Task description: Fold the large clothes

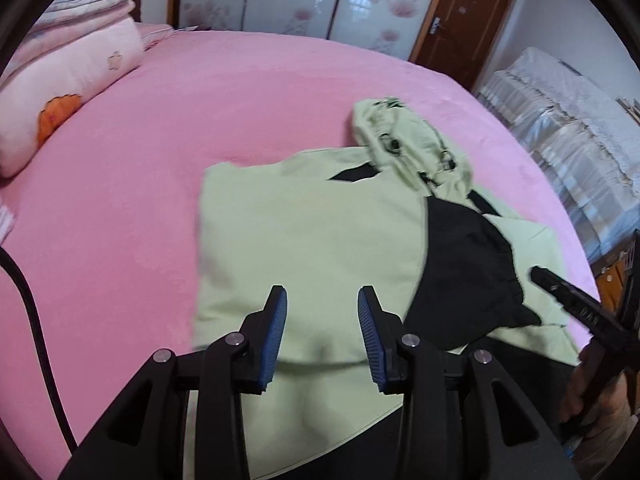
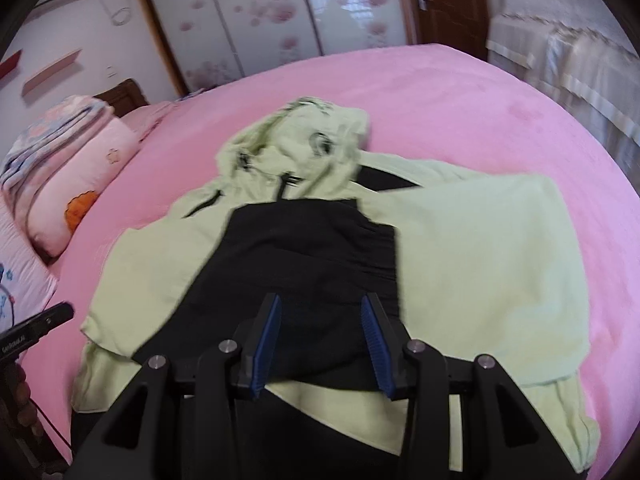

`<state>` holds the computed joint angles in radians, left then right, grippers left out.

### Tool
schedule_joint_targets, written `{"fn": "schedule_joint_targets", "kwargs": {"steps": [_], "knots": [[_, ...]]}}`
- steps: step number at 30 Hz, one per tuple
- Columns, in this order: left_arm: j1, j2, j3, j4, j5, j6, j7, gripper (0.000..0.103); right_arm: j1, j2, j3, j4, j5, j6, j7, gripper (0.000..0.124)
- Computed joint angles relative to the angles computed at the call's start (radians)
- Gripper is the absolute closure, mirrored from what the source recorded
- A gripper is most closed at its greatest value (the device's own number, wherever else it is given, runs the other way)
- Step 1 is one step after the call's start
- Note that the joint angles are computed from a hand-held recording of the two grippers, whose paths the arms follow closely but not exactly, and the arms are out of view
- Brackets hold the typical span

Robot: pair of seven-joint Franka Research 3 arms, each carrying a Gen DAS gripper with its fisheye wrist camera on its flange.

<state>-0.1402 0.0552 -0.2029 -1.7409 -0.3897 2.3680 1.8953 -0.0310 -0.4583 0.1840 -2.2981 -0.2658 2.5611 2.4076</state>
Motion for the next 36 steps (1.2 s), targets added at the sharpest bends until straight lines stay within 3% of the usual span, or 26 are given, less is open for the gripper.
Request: {"fn": "schedule_joint_targets", "kwargs": {"steps": [7, 9, 12, 15, 16, 17, 19, 22, 24, 26, 30, 36], "knots": [[-0.032, 0.099, -0.024, 0.019, 0.083, 0.067, -0.178, 0.066, 0.108, 0.188, -0.046, 0.107, 0.109, 0.124, -0.13, 0.082], [-0.032, 0.129, -0.015, 0.019, 0.146, 0.066, -0.256, 0.066, 0.124, 0.236, -0.057, 0.134, 0.123, 0.097, -0.16, 0.082], [-0.007, 0.152, -0.022, 0.014, 0.162, 0.052, -0.266, 0.066, 0.101, 0.252, -0.055, 0.146, 0.024, -0.024, -0.102, 0.086], [0.027, 0.149, -0.04, 0.002, 0.098, 0.059, -0.193, 0.066, 0.052, 0.187, -0.07, 0.082, -0.097, -0.105, 0.028, 0.09], [0.03, 0.154, -0.041, 0.005, 0.096, 0.059, -0.175, 0.066, 0.05, 0.154, -0.1, 0.035, -0.067, -0.063, 0.019, 0.114], [0.033, 0.155, -0.044, 0.006, 0.092, 0.058, -0.163, 0.066, 0.057, 0.124, -0.138, -0.005, -0.002, -0.036, -0.015, 0.124], [0.03, 0.16, -0.045, 0.007, 0.105, 0.054, -0.148, 0.066, 0.069, 0.088, -0.176, -0.054, 0.118, 0.018, -0.089, 0.124], [0.016, 0.151, -0.039, -0.001, 0.16, 0.058, -0.156, 0.062, 0.017, 0.09, -0.108, -0.034, 0.077, -0.026, -0.079, 0.124], [0.015, 0.153, -0.045, 0.008, 0.156, 0.042, -0.152, 0.046, -0.001, 0.104, -0.069, -0.008, 0.021, -0.062, -0.06, 0.121], [0.005, 0.156, -0.044, 0.019, 0.17, 0.036, -0.176, 0.041, 0.002, 0.106, -0.064, 0.007, 0.008, -0.086, -0.049, 0.119], [0.007, 0.146, -0.047, 0.045, 0.152, -0.019, -0.191, 0.041, 0.033, 0.058, -0.093, -0.012, 0.087, -0.072, -0.062, 0.118], [0.021, -0.004, -0.036, -0.031, -0.005, 0.022, -0.124, 0.041, 0.035, -0.103, -0.054, -0.042, 0.124, -0.145, -0.058, 0.118]]}}
